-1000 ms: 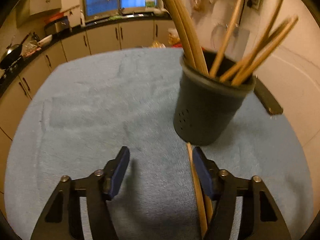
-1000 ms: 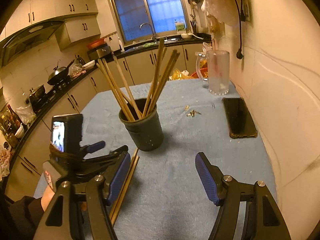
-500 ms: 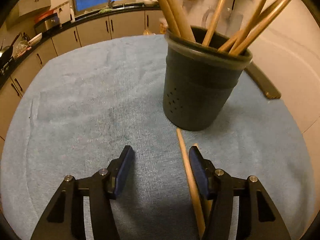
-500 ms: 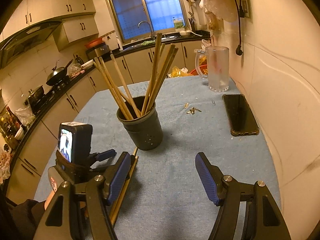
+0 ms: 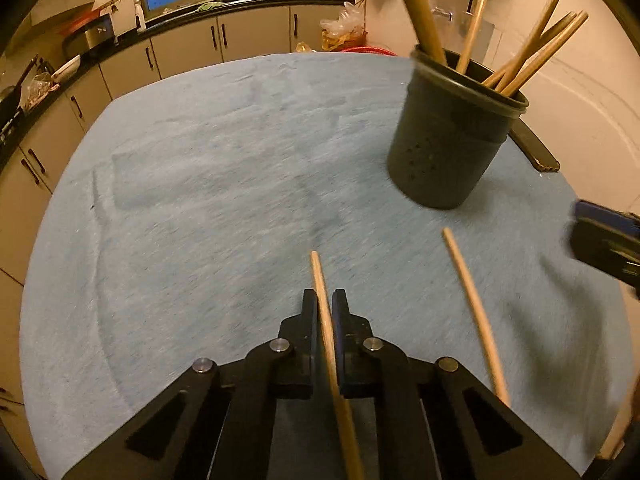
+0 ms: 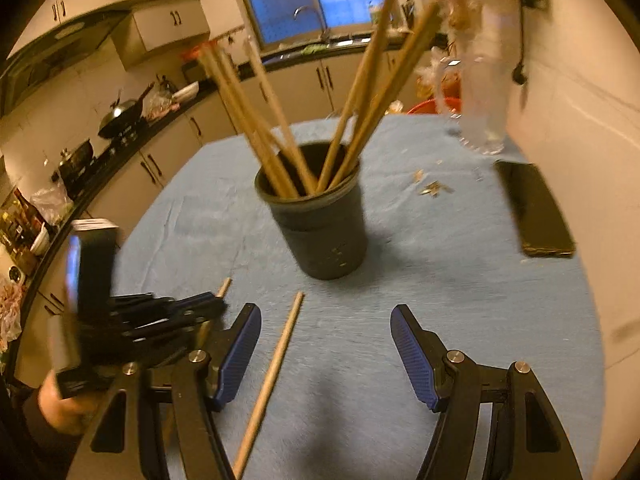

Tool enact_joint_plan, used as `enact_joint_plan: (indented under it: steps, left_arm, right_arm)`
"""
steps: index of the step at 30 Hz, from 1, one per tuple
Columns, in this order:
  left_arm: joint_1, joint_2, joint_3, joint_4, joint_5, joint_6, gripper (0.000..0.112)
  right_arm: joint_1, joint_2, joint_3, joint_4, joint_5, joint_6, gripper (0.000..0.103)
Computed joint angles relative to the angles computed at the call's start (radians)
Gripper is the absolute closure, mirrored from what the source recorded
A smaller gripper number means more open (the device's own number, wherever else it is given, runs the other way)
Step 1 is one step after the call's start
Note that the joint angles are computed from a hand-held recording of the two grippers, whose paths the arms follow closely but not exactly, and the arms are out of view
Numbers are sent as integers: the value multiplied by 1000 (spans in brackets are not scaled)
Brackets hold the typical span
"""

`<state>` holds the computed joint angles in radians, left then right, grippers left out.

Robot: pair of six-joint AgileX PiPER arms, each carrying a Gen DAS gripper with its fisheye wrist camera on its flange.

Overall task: Organize utensils
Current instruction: 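Close the right tool on a chopstick while the left tool lifts its chopstick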

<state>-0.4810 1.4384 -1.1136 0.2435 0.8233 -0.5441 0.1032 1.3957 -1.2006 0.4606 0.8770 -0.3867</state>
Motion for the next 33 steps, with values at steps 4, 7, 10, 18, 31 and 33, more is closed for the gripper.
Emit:
enact_joint_plan:
  steps: [4, 7, 10, 18, 31, 33]
  left_arm:
    - [46, -68, 65, -46, -32, 43, 104]
    - [86, -88, 113, -86, -112, 75, 104]
    - [100, -96, 131, -109, -139, 95, 104]
    - [74, -114, 150, -93, -145, 71, 84]
    - [-12, -59, 100, 65, -121, -73, 54]
    - [-17, -45, 92, 79, -123, -75, 48]
  right_arm:
    - [102, 69, 5, -58, -64, 74, 34]
    - [171, 109, 15, -130, -124, 149, 39]
    - [213, 155, 12, -177, -147, 211, 43]
    - [348, 186, 7, -561, -198, 498, 90]
    - [164, 117, 78, -395, -173, 329, 95]
    - [141, 109, 89, -369, -176, 293, 95]
